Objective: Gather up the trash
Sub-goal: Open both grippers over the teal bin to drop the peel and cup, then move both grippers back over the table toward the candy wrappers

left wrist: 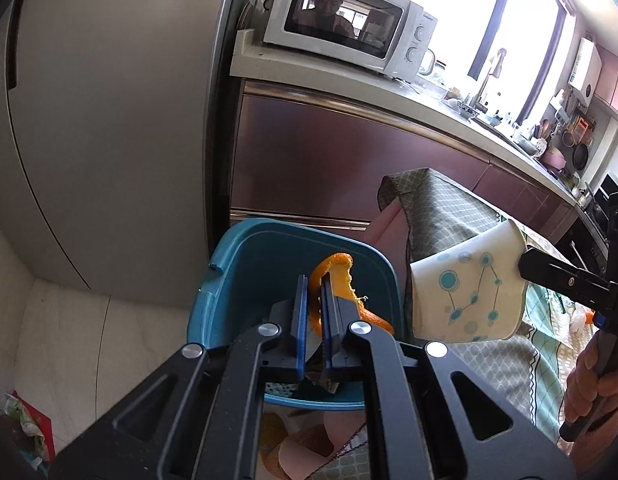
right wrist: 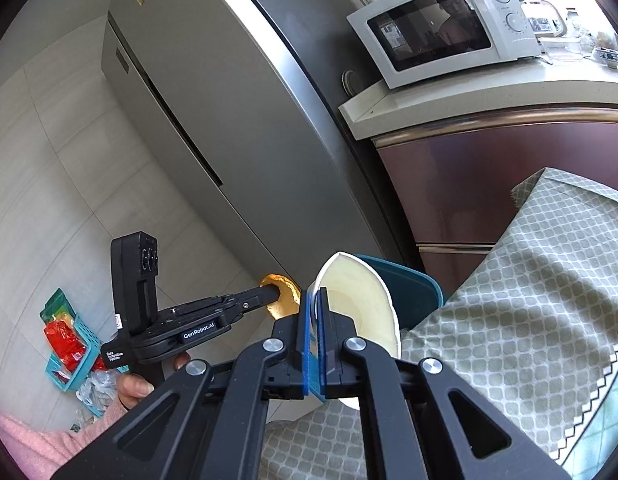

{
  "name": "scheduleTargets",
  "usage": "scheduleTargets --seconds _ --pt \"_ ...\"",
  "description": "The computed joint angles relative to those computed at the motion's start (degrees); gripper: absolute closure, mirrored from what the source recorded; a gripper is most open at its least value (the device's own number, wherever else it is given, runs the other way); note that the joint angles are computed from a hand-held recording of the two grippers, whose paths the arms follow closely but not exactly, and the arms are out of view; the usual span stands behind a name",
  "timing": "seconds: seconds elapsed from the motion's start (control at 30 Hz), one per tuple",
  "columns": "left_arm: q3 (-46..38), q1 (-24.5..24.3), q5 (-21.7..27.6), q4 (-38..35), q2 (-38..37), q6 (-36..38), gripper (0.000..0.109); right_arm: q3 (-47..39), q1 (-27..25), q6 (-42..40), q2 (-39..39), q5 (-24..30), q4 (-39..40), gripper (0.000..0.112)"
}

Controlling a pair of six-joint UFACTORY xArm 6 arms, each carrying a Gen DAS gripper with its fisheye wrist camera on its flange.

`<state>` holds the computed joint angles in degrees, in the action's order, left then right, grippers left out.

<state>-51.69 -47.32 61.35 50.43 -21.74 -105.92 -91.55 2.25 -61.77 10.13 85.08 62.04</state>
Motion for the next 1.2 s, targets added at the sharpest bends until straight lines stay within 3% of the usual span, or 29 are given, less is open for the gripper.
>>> scheduleTargets --seconds 0.63,0.77,0.97,1.2 --pt "0.8 10.2 -9.0 -7.1 8.9 6.8 0.102 -4.5 9.2 9.2 8.6 -8.1 -7.4 0.107" --pt "-0.5 12.0 -11.1 -8.3 12.1 8.6 0.096 -4.8 9.4 10.5 9.2 -8.7 -7.5 0.106" --pt "-1.0 13.6 -13.9 -9.0 14.7 9.1 0.096 -3.4 8.5 9.2 8.2 -8.7 -7.0 0.105" --pt "-1.4 12.3 -12.5 -6.9 14.5 7.6 0.090 -2.0 6.1 7.3 6.5 -6.7 -6.0 0.098"
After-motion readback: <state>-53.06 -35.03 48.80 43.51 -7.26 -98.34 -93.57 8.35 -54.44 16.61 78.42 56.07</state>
